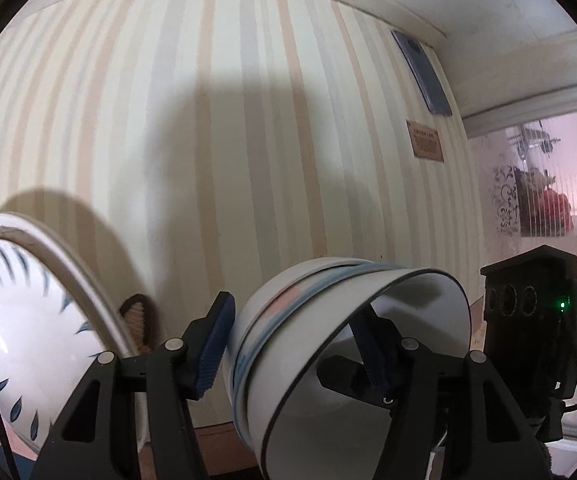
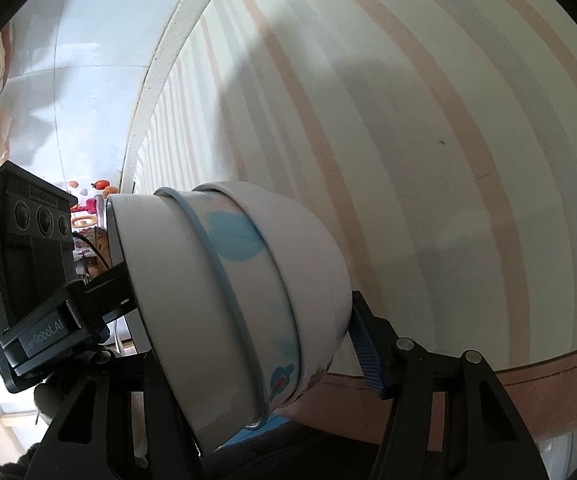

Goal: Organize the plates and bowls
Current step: 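Carry the bowl stack over the plate stack and lower it onto the plates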

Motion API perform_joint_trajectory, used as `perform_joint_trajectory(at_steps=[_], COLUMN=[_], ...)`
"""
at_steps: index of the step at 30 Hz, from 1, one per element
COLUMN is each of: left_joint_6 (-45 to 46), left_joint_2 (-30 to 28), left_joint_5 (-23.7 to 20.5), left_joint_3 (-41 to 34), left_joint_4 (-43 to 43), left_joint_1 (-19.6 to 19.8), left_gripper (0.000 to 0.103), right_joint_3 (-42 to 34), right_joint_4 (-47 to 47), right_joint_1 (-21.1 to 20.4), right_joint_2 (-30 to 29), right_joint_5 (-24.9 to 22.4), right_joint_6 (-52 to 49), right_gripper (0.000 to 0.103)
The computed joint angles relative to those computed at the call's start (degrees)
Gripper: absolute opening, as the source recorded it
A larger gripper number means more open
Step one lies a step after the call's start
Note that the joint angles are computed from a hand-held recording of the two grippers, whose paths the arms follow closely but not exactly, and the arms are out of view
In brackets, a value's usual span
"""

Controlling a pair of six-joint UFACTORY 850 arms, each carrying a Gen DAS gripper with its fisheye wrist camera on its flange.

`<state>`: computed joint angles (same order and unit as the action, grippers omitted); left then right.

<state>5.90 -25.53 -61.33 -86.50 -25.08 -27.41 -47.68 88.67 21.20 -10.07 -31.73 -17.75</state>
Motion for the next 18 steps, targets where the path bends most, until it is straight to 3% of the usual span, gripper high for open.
perform_joint_trajectory(at_steps=[8, 18], left_joint_6=[-1.62, -5.14], left_joint_2=[3.40, 7.61], left_joint_5=[0.57, 2.14], left_joint_3=[1.45, 4.35], left_joint_4=[0.19, 2.06], left_joint_1=[4.14, 11.88], left_gripper=[0.056, 0.056], right_joint_3=[-7.67, -23.64], right_joint_4=[-7.21, -13.78], right_joint_1=[1.32, 5.09], right_joint_2=[-3.42, -13.79], right_joint_5=[-1.63, -7.20], right_joint_6=[5.30, 8.23], right_gripper=[0.061, 0.061])
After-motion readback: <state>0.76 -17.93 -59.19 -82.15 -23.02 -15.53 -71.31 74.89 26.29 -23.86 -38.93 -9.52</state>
